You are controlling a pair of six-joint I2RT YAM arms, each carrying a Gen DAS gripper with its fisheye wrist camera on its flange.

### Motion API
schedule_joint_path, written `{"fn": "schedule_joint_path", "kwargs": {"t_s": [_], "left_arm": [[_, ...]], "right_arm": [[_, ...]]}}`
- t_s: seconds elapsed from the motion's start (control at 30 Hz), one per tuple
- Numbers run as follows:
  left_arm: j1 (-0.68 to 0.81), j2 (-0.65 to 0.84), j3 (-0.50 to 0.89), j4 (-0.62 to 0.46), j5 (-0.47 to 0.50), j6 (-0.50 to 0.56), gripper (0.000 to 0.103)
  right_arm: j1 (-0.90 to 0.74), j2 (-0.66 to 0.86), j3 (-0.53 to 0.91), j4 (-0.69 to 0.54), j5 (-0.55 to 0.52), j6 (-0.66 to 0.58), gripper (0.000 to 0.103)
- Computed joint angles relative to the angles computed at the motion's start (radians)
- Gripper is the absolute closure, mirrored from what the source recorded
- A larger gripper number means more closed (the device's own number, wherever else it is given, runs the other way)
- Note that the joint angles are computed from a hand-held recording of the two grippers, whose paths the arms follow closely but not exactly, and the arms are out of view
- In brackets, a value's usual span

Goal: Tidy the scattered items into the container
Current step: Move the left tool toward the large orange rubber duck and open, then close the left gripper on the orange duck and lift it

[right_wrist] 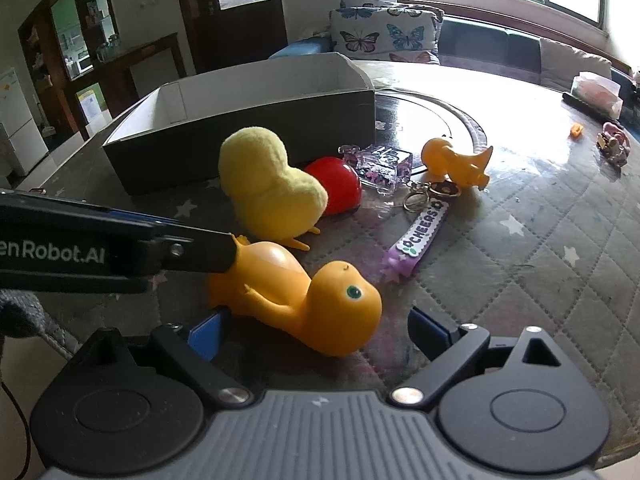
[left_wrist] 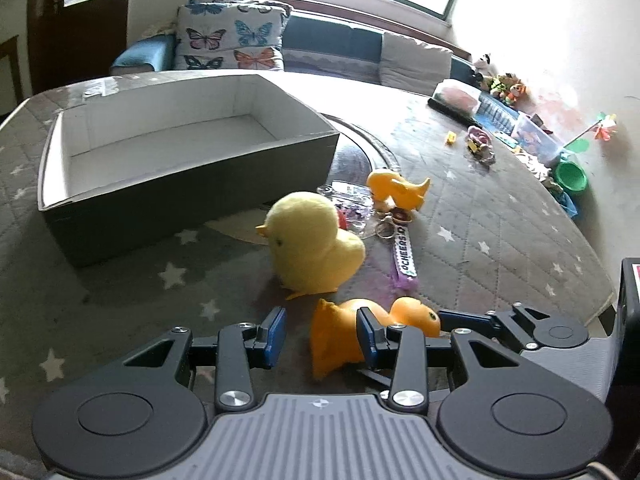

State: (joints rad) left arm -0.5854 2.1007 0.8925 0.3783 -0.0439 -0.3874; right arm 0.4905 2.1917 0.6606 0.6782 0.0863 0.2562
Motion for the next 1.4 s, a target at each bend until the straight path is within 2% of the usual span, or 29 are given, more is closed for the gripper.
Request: {"fn": "schedule_joint_path", "kwargs": {"t_s": [0.13,0.37,0.53,0.6,0.77,1.0,1.07,1.4], "left_arm": [[0.017,0.013,0.016,0.0,0.028,-0.003,0.061],[0.044,0.02,0.031,-0.021,0.055,-0.017,0.061],[0.053,0.025,0.03,-0.015,0.071,-0.02,0.061],[0.055,0.023,0.035,-0.025,0.077,-0.023,0.061],[0.053,0.03,0.035,-0.006,0.096,-0.014,0.06],[0.073,0.051,0.067,-0.021,0.166,-0.012,0.062],[0.076,0.058,0.066,-0.012,0.184,-0.011,0.06],[0.07,0.008,0.016,0.037,0.192,0.013,0.065]], "right_arm": [[-0.006,0.017,0.017,0.003,-0.006,-0.015,0.009],[-0.02,0.031,0.04,-0.003,-0.046,-0.028,0.02],[-0.007,0.034,0.042,-0.006,-0.024,-0.044,0.026],[-0.006,0.03,0.038,-0.003,-0.03,-0.043,0.033],[-0.003,0.03,0.028,0.02,-0.043,-0.04,0.044],[-0.009,0.027,0.019,0.03,-0.05,-0.037,0.05],[-0.009,0.026,0.018,0.03,-0.049,-0.037,0.05],[-0.017,-0.052,-0.036,0.025,-0.066,-0.027,0.053]]}}
